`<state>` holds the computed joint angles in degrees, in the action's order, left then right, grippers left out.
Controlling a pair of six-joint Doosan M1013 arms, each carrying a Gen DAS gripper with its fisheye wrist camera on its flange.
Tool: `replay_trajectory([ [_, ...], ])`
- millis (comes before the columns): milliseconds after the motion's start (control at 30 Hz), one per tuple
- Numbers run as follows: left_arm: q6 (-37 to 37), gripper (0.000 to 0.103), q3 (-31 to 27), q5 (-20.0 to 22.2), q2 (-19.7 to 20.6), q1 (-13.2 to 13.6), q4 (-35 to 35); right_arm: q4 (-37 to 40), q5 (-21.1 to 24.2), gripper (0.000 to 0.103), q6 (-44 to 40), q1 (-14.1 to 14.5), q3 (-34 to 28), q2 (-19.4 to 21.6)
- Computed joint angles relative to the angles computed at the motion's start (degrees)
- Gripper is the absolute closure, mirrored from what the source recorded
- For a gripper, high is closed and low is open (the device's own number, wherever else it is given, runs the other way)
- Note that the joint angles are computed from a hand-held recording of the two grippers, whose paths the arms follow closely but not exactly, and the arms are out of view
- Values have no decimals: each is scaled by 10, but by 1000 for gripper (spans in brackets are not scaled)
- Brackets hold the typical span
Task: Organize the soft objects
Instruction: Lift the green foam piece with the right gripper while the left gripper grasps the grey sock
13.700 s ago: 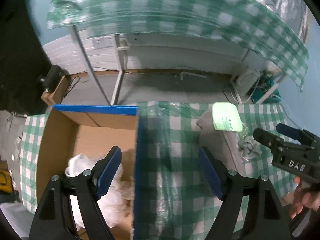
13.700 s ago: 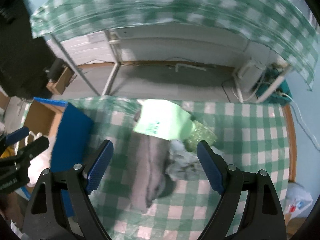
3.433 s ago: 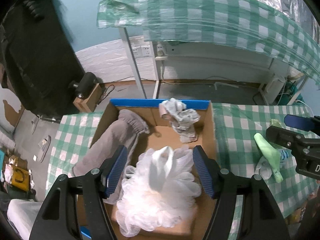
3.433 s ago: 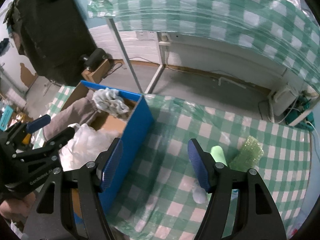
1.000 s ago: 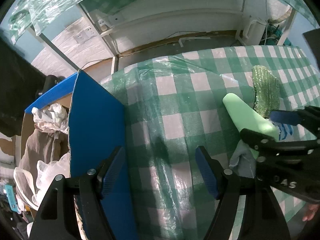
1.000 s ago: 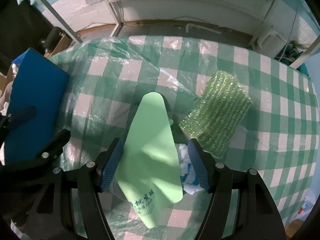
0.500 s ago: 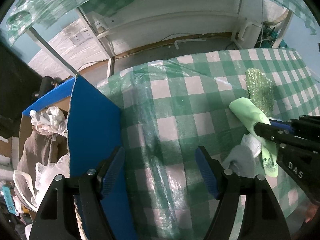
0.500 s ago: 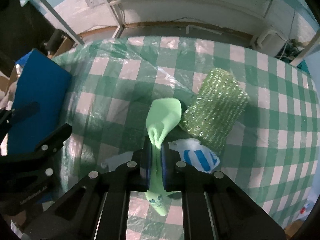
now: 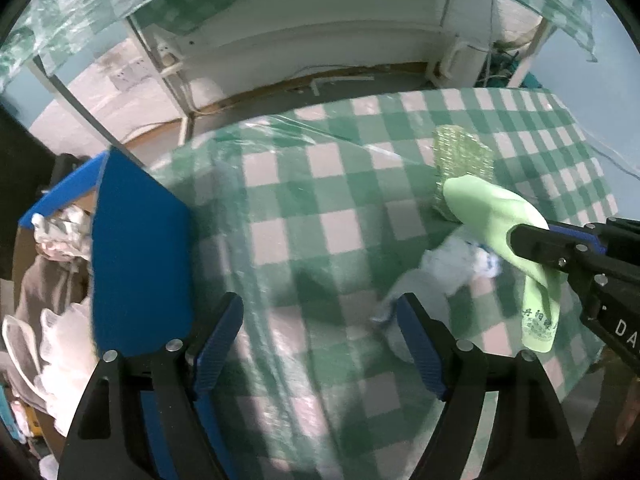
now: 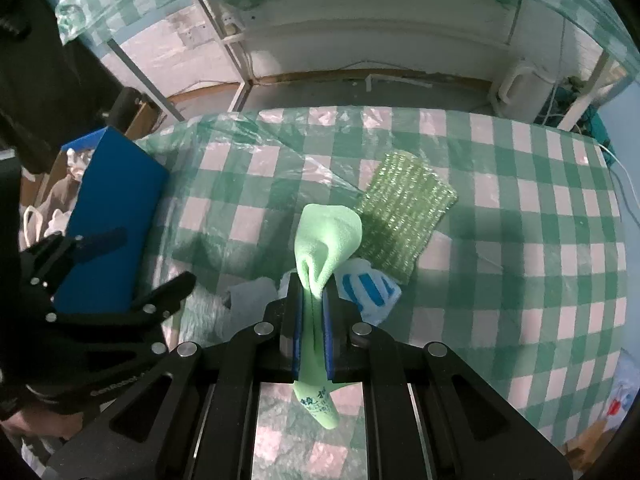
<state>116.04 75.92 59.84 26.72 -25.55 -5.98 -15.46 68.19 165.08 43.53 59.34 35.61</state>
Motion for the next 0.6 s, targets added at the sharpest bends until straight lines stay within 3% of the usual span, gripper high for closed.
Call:
replay_trajectory([
  [600, 28, 16, 16, 20, -7, -25, -16, -27, -6, 95, 53, 16, 62, -41],
])
